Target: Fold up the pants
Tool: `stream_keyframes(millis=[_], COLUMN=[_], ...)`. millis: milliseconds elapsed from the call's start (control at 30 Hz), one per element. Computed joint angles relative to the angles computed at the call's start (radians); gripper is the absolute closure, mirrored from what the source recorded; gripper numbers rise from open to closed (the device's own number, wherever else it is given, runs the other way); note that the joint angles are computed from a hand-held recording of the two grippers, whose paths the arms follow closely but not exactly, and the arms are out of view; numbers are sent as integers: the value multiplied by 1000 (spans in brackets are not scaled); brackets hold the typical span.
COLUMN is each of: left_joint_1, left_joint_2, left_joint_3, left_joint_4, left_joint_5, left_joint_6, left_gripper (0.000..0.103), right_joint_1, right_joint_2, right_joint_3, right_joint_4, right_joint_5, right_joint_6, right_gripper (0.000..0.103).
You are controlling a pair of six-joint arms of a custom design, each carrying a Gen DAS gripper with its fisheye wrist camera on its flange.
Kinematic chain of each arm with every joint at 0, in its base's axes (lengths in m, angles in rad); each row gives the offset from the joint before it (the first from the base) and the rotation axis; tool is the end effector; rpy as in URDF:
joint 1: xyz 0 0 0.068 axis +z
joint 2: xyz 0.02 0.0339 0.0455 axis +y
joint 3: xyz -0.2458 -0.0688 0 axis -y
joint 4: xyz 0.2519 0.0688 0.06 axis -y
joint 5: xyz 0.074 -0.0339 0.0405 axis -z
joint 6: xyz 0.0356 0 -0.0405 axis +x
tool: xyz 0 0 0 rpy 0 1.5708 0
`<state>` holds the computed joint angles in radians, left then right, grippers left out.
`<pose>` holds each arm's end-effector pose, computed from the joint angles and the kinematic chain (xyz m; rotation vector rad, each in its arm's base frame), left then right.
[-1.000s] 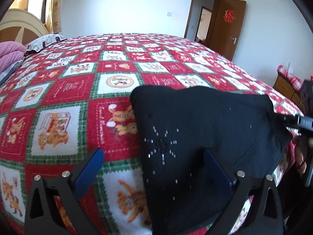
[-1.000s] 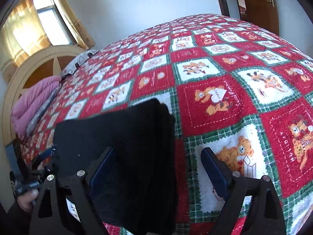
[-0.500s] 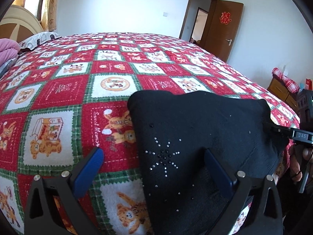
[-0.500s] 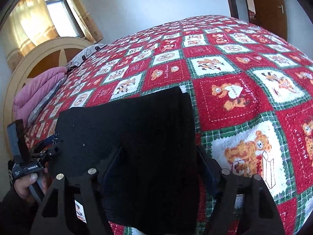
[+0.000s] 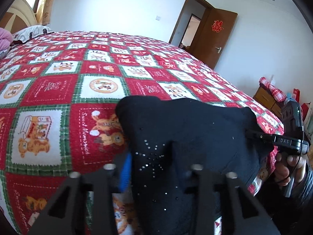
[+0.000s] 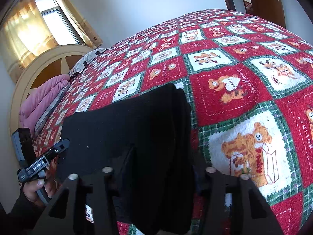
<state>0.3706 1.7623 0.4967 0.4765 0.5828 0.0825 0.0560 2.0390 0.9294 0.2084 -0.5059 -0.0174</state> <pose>0.2614 0.0805 0.0590 -0.0473 2.2410 -0.4443 0.3605 0.0375 0.0515 -0.3051 2.4015 0.6393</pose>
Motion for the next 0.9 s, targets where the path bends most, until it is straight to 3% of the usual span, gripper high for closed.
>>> stream_keyframes(millis=[267, 500, 900], left_joint_1=[81, 119, 314], left_joint_2=[-19, -84, -97], left_joint_3=[10, 4, 120], left_joint_4=[-49, -86, -201], left_joint_5=[140, 159, 170], left_joint_6=[-14, -7, 93], left_gripper=[90, 91, 91], right_joint_1=[20, 56, 249], right_joint_2=[-64, -118, -4], right_joint_3=[-58, -56, 256], right_joint_4=[35, 22, -128], right_joint_5=[3, 20, 80], right_joint_6=[19, 29, 32], right_gripper=[74, 75, 76])
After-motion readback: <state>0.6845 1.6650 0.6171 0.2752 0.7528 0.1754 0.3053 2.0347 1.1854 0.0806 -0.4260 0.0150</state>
